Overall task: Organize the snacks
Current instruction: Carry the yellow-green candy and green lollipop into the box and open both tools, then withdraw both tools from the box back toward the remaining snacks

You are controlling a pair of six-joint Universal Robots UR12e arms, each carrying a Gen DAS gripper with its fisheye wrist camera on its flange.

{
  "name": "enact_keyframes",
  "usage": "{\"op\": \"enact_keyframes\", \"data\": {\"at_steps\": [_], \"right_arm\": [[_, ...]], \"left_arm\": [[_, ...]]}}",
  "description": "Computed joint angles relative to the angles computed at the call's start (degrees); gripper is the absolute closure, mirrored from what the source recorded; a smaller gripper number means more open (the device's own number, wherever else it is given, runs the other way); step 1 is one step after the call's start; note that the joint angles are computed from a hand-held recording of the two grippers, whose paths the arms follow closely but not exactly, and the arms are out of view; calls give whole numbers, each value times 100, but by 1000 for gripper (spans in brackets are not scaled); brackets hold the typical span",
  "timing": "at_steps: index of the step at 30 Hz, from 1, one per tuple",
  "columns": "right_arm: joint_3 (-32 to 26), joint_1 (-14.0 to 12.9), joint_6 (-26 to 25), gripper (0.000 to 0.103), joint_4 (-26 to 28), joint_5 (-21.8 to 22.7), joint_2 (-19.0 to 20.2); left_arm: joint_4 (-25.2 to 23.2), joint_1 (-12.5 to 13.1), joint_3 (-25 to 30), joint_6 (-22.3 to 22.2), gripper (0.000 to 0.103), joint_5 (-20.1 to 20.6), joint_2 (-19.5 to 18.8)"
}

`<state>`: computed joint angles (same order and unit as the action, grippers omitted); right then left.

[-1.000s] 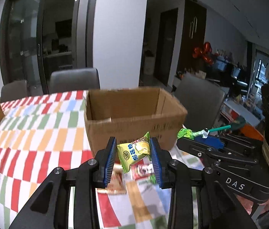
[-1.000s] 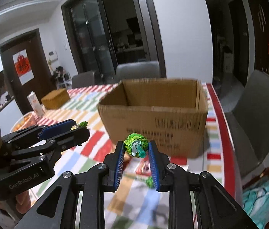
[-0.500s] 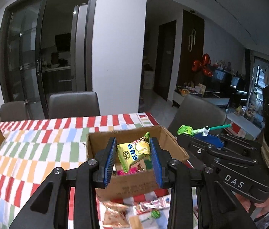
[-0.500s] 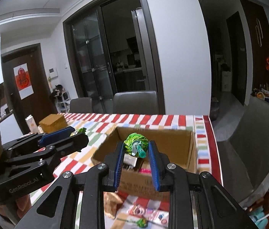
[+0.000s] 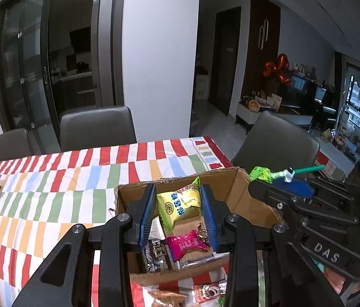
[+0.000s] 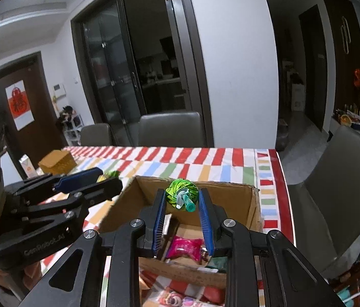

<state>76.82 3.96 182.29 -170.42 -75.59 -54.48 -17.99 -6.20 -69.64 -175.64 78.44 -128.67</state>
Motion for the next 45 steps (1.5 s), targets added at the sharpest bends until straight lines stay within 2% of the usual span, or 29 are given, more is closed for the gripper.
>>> {"op": "enact_keyframes", "data": {"at_steps": [5,7,8,10,19,27,39,45], "right_arm": [[-152,11,-64,76,231,-113,100],[-205,20,-66,75,272,-168,127],[-221,24,-26,72,292,-192,131],[-201,24,137,54,253,-264,119],[259,74,-23,54,-128,-491,-127],[765,96,-131,54,-286,-297,-412],[1370,129,-264,54,-434,-219,-634],[1546,136,-258,54,-160,-179,-663]], "left_arm": [[-358,-29,313,-53,63,136,-169],[-466,-49,352,-64,54,311,-176],[-455,-46,322,-65,52,313,-158],[-388,-39,244,-93,44,381,-121],[138,-43,-533,-11,36,735,334],[518,-38,-1190,-6,33,845,708],[674,-67,-1859,47,30,970,964],[618,-50,-2093,-9,30,974,1007]]}}
